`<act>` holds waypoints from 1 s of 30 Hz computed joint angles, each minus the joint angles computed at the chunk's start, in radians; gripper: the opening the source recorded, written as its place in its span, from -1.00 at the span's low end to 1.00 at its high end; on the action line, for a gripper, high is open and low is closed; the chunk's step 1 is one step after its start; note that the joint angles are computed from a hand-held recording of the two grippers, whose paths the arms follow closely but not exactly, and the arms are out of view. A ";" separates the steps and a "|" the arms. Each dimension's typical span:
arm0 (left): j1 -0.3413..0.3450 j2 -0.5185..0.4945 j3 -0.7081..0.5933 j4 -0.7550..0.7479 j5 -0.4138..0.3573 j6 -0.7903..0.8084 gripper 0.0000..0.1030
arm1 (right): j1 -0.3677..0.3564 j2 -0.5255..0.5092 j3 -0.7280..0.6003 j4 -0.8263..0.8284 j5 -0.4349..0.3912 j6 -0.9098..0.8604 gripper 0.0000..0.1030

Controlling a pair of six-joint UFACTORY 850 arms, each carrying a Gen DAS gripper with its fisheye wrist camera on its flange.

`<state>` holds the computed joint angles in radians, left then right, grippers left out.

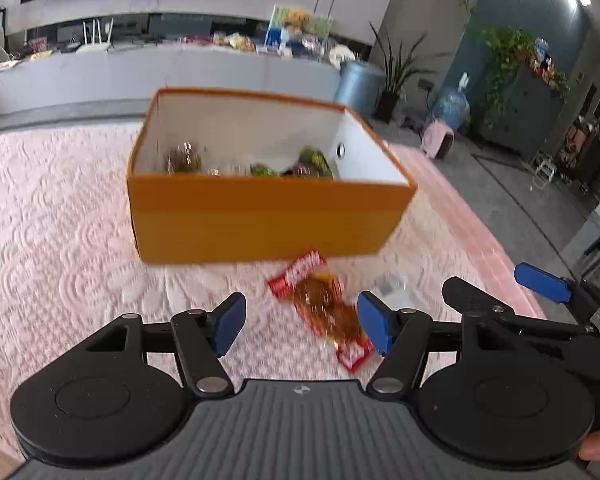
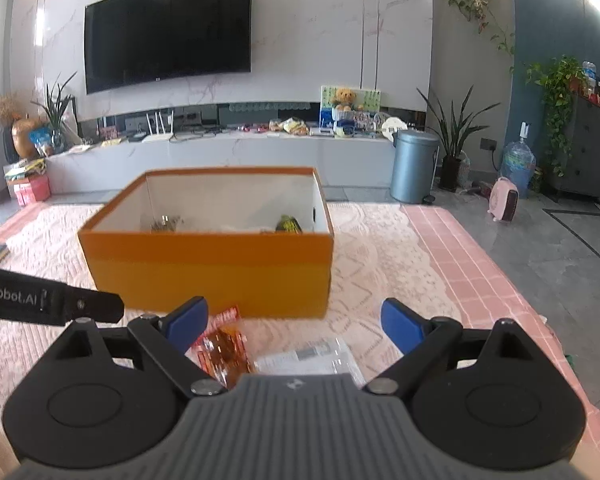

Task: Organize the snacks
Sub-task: 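Move both tools back toward the snacks beside the box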

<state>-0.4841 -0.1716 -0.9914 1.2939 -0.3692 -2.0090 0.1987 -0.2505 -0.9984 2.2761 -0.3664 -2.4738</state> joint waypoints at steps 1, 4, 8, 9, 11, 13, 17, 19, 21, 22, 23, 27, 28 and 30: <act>0.000 -0.004 -0.001 -0.014 0.009 0.011 0.46 | -0.005 0.000 0.003 -0.031 0.004 0.025 0.76; 0.006 -0.015 0.003 -0.038 0.055 0.022 0.46 | -0.019 -0.006 0.008 -0.148 0.024 0.127 0.76; 0.012 -0.038 0.001 -0.067 0.071 0.047 0.46 | -0.023 -0.028 0.002 -0.230 0.080 0.227 0.74; 0.008 -0.047 0.000 -0.071 0.072 0.044 0.46 | -0.026 -0.038 -0.009 -0.280 0.084 0.287 0.74; 0.018 -0.059 -0.003 -0.116 0.095 0.078 0.45 | -0.028 -0.051 -0.023 -0.336 0.090 0.362 0.74; 0.011 -0.070 -0.003 -0.120 0.099 0.059 0.45 | -0.024 -0.066 -0.040 -0.413 0.112 0.444 0.74; 0.022 -0.088 -0.013 -0.158 0.107 0.077 0.45 | -0.011 -0.088 -0.065 -0.478 0.142 0.503 0.64; 0.034 -0.095 -0.016 -0.181 0.126 0.090 0.43 | -0.001 -0.099 -0.077 -0.521 0.158 0.529 0.61; 0.047 -0.101 -0.018 -0.217 0.151 0.114 0.39 | 0.009 -0.110 -0.090 -0.572 0.171 0.561 0.57; 0.053 -0.106 -0.023 -0.233 0.162 0.128 0.36 | 0.012 -0.116 -0.096 -0.589 0.168 0.571 0.52; 0.058 -0.109 -0.024 -0.251 0.169 0.142 0.35 | 0.013 -0.123 -0.105 -0.626 0.159 0.602 0.41; 0.071 -0.123 -0.040 -0.343 0.183 0.215 0.35 | 0.023 -0.160 -0.153 -0.862 0.143 0.828 0.33; 0.074 -0.126 -0.044 -0.356 0.183 0.226 0.35 | 0.024 -0.168 -0.164 -0.899 0.138 0.866 0.31; 0.080 -0.133 -0.052 -0.373 0.188 0.245 0.33 | 0.024 -0.186 -0.187 -0.962 0.117 0.933 0.23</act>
<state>-0.4042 -0.3043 -1.0433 0.9211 -0.1808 -1.7641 0.2228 -0.4368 -1.1852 1.3142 -0.2489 -1.5405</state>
